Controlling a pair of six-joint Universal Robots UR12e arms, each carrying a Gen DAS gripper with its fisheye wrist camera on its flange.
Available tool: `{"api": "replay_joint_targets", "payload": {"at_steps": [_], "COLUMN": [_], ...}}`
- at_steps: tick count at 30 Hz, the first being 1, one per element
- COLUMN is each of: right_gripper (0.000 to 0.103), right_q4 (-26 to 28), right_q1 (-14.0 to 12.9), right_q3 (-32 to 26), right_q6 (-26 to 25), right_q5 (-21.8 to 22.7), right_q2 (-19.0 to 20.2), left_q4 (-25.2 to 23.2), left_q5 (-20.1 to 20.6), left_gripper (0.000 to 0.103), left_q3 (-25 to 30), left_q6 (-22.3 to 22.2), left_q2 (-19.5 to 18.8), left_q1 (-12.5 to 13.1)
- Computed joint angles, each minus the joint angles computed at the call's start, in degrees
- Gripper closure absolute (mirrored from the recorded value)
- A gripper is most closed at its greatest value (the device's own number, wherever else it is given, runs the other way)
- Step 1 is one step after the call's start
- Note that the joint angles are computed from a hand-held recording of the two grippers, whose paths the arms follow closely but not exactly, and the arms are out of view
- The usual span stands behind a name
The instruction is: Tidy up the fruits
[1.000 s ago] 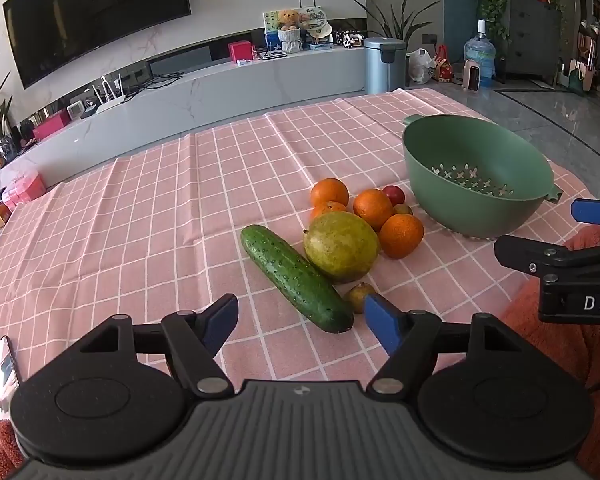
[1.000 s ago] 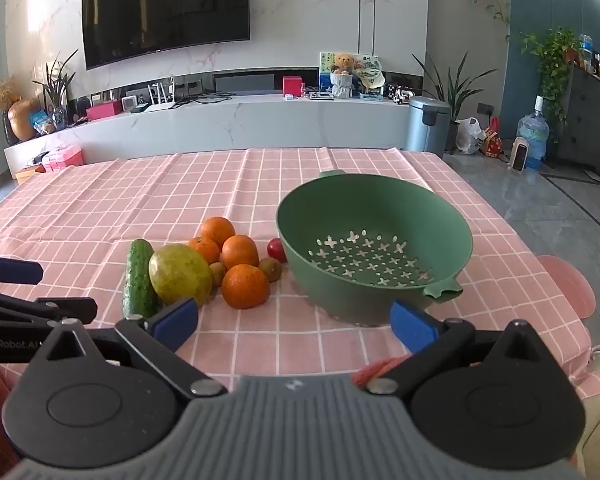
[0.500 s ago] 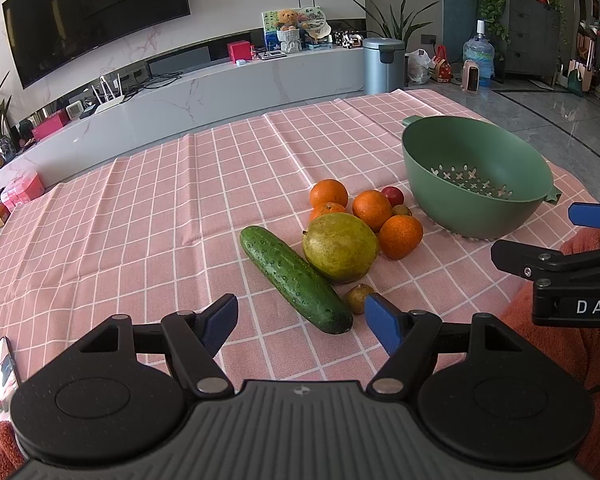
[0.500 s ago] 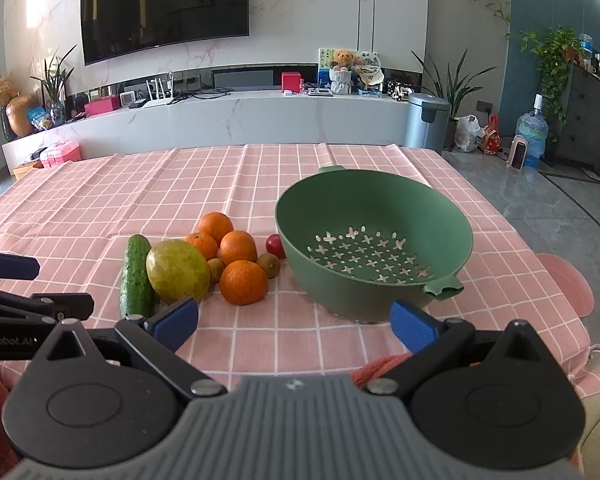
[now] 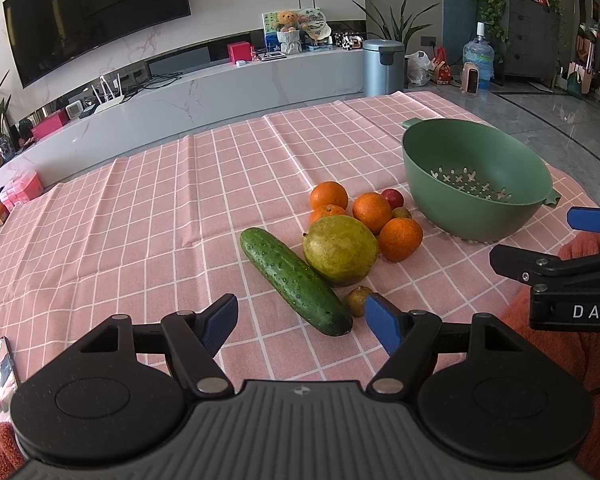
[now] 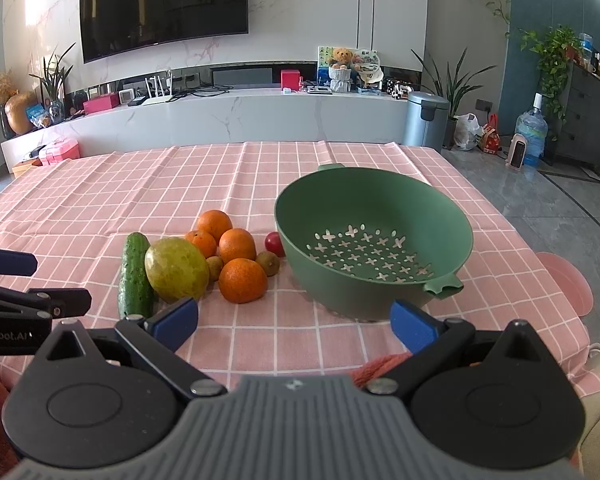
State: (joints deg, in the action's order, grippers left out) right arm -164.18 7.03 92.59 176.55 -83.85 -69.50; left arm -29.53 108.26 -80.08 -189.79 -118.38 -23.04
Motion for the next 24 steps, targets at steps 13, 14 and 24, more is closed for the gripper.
{"api": "replay_joint_targets", "payload": {"at_steps": [13,14,24], "right_gripper": [0.005,0.005,0.005], "right_q4": [0.06,0.06,0.09], "right_q1": [0.02,0.02,0.0], "right_q3": [-0.02,-0.02,0.0], "right_q6": [-0.05,-0.05,0.0], "right_q5": [-0.05,-0.05,-0.07], "right_q2": [0.02,0.02,0.04], "left_q4": [0.23,0.2,0.24], "left_q5": [-0.28,-0.24,-0.39], "left_gripper": [0.018,0.018,0.018], "left_q3": [-0.29,-0.25,-0.22], "left_q6": [0.07,0.05,0.03], "left_q2": [0.2,0.17,0.17], "left_q1": [0.17,0.15,0.19]}}
